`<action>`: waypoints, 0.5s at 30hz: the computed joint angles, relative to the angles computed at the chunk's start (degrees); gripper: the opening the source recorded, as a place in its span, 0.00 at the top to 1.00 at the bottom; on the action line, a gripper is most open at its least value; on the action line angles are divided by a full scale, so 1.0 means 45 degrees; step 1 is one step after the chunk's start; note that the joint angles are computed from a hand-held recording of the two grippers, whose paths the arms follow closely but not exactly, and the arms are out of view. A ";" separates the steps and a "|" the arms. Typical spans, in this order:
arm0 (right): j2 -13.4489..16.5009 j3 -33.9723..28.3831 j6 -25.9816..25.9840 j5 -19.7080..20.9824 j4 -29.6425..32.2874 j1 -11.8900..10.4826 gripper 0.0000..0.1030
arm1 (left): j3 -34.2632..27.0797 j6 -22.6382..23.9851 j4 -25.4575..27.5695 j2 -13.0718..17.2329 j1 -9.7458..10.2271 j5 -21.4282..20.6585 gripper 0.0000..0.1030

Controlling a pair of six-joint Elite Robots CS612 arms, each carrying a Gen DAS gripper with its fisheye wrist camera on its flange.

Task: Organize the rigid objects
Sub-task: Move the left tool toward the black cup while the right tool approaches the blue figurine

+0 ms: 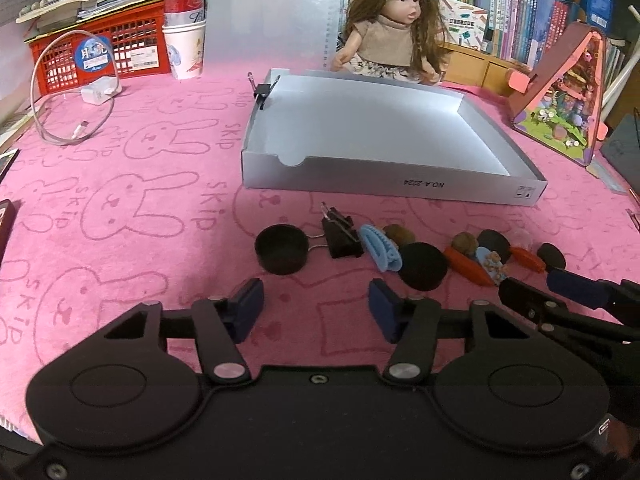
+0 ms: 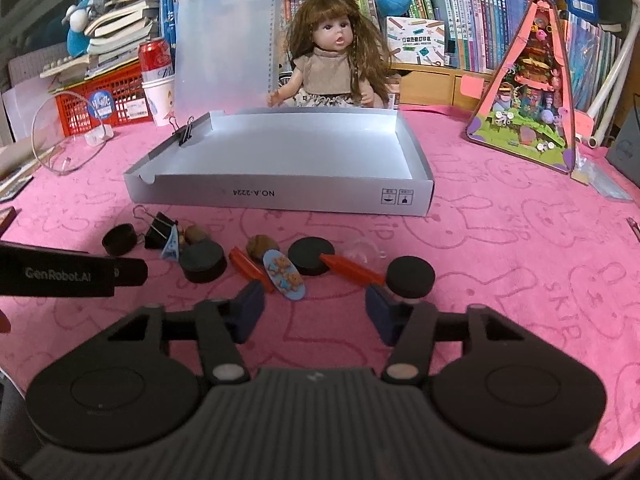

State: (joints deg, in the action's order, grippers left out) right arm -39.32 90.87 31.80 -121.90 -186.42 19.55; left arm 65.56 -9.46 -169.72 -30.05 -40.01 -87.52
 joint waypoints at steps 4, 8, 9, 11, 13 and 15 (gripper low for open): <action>0.0016 -0.0052 0.0043 -0.0018 0.0024 -0.0012 0.53 | -0.0025 0.0313 -0.0193 0.0031 -0.0006 -0.0229 0.55; 0.0034 -0.0086 0.0014 0.0213 0.0020 -0.0049 0.58 | 0.0008 0.0617 -0.0485 0.0048 -0.0016 -0.0456 0.63; 0.0049 -0.0105 -0.0045 0.0233 0.0020 -0.0051 0.58 | 0.0016 0.0663 -0.0544 0.0049 -0.0017 -0.0501 0.65; 0.0079 -0.0166 -0.0129 0.0197 0.0085 -0.0044 0.64 | 0.0029 0.0711 -0.0623 0.0054 -0.0023 -0.0529 0.77; 0.0087 -0.0201 -0.0190 0.0249 0.0174 -0.0040 0.71 | 0.0039 0.0694 -0.0610 0.0046 -0.0011 -0.0591 0.80; 0.0113 -0.0228 -0.0293 0.0279 0.0149 -0.0035 0.71 | 0.0029 0.0739 -0.0597 0.0051 0.0012 -0.0671 0.81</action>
State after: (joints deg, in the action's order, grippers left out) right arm -38.81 89.84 30.48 -120.64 -185.75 19.39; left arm 65.69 -6.14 -172.41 -29.82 -39.96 -90.54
